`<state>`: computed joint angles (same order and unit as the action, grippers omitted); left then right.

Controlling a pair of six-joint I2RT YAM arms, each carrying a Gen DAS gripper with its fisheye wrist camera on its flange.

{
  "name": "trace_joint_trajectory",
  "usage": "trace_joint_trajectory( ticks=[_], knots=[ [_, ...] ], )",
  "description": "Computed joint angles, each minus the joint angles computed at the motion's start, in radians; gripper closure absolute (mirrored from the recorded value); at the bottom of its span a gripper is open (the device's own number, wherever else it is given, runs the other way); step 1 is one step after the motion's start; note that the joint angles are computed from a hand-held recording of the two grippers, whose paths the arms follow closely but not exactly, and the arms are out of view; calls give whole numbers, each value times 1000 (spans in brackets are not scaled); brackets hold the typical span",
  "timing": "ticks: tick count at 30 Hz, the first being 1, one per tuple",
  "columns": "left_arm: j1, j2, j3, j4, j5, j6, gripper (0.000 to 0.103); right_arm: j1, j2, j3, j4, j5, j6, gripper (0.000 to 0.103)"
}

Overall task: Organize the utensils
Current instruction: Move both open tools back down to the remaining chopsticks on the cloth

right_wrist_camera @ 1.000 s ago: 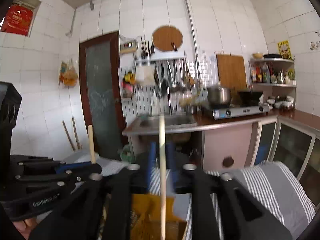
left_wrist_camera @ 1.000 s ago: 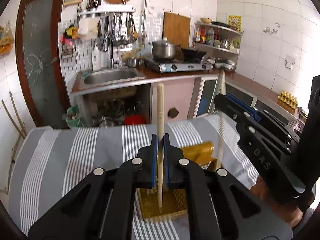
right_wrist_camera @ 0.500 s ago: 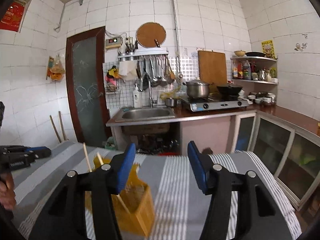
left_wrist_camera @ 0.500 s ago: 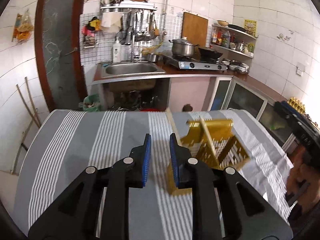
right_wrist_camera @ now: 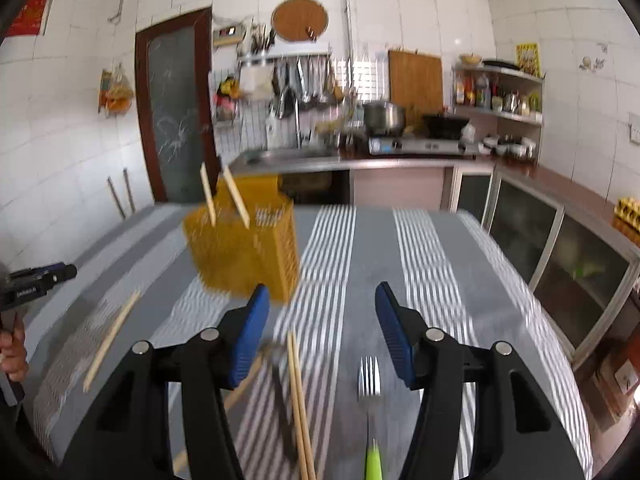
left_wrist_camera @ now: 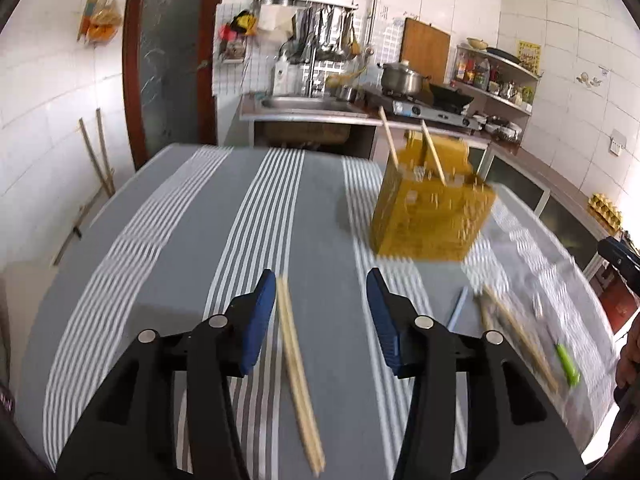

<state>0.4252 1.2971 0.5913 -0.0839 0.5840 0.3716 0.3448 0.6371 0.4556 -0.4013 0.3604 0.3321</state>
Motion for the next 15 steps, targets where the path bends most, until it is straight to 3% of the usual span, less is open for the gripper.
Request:
trace_joint_trajectory(
  ticks=[5,8,12,15],
  knots=[
    [108,-12,-105,-27,30,105,54,83,-187,-118,-174,45,97,48],
    [144,-7,-141,-33,33,142,54,55,-256,-167,-220,5,109,47],
    [124,-33,-169,-19,-3,123,51,2,-345,-209,-254,-30,62,46],
    [78,-33,-176,6,-50,70,42,-47,-358,-226,-238,-90,22,46]
  ],
)
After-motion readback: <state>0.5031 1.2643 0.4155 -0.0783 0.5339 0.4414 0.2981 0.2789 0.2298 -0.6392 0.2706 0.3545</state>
